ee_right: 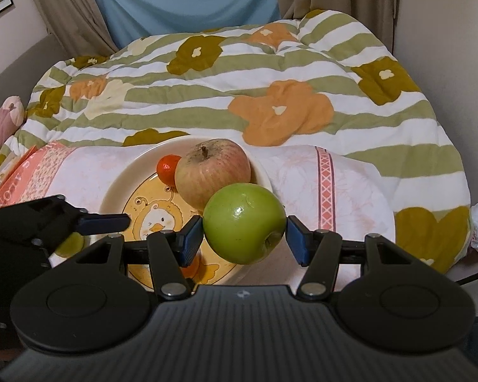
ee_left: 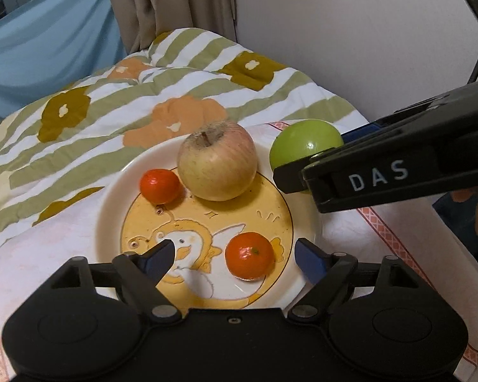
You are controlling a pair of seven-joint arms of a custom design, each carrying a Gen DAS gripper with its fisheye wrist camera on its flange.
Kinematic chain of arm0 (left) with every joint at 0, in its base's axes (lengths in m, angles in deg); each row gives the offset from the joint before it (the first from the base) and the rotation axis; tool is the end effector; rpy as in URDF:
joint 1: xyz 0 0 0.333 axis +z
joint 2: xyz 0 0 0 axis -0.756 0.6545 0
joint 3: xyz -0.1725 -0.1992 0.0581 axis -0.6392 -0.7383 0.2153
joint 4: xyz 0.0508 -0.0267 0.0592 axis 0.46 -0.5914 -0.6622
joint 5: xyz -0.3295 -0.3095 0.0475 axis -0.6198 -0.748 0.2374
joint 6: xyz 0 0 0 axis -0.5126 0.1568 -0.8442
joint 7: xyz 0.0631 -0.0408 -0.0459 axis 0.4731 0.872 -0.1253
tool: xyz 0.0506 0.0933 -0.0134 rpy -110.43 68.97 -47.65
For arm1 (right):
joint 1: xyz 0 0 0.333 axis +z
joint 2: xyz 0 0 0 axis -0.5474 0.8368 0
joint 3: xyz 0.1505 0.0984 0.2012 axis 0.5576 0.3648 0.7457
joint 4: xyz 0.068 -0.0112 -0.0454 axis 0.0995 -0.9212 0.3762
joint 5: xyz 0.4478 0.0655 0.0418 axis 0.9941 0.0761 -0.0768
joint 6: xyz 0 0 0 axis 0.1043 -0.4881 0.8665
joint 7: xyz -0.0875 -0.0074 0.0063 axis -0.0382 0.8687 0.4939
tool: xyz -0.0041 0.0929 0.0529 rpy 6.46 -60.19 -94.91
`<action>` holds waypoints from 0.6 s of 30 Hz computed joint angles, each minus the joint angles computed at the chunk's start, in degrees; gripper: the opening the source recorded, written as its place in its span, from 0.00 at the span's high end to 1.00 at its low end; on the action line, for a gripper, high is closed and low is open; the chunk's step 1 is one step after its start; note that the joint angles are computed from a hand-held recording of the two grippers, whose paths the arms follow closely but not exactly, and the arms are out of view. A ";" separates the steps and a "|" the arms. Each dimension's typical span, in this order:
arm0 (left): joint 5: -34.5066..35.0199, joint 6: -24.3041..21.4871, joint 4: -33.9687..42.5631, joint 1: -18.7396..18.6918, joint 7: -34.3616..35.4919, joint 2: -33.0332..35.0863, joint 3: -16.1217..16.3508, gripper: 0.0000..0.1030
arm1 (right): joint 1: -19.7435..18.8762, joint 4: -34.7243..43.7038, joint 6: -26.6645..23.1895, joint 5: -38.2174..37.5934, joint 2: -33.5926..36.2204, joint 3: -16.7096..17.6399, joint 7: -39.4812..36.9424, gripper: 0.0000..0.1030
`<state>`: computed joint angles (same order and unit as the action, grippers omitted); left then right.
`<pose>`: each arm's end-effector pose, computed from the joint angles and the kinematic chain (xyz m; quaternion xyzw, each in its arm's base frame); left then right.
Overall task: Organize fruits
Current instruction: 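Place the mandarin and green apple into the bear bowl and release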
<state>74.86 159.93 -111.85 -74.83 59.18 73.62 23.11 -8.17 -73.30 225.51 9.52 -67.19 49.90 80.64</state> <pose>0.4538 -0.4626 0.5011 -0.3070 0.8965 -0.2873 0.1398 0.4121 0.3547 0.5102 -0.5663 0.7444 -0.2166 0.2797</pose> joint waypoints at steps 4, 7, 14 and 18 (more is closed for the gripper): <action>-0.18 -0.67 -2.23 0.49 -1.05 -3.07 0.34 0.16 | 0.26 0.51 0.29 0.25 0.67 -0.18 -0.89 0.31; -0.24 -0.87 -3.86 1.02 -1.79 -5.28 0.40 0.14 | 0.31 1.45 0.55 -0.05 1.88 0.08 -1.11 0.31; 1.19 -1.01 -5.71 2.43 -3.40 -7.61 0.28 0.13 | 0.77 3.14 1.29 -1.62 5.08 0.48 -0.52 0.31; 1.40 -1.47 -6.55 2.80 -4.31 -8.41 0.25 0.13 | 1.13 3.42 1.01 -2.05 6.02 0.24 0.09 0.31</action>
<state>76.26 158.46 -118.40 -72.03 54.86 65.22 23.37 -7.04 -69.87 226.51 7.47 -61.17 50.14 80.73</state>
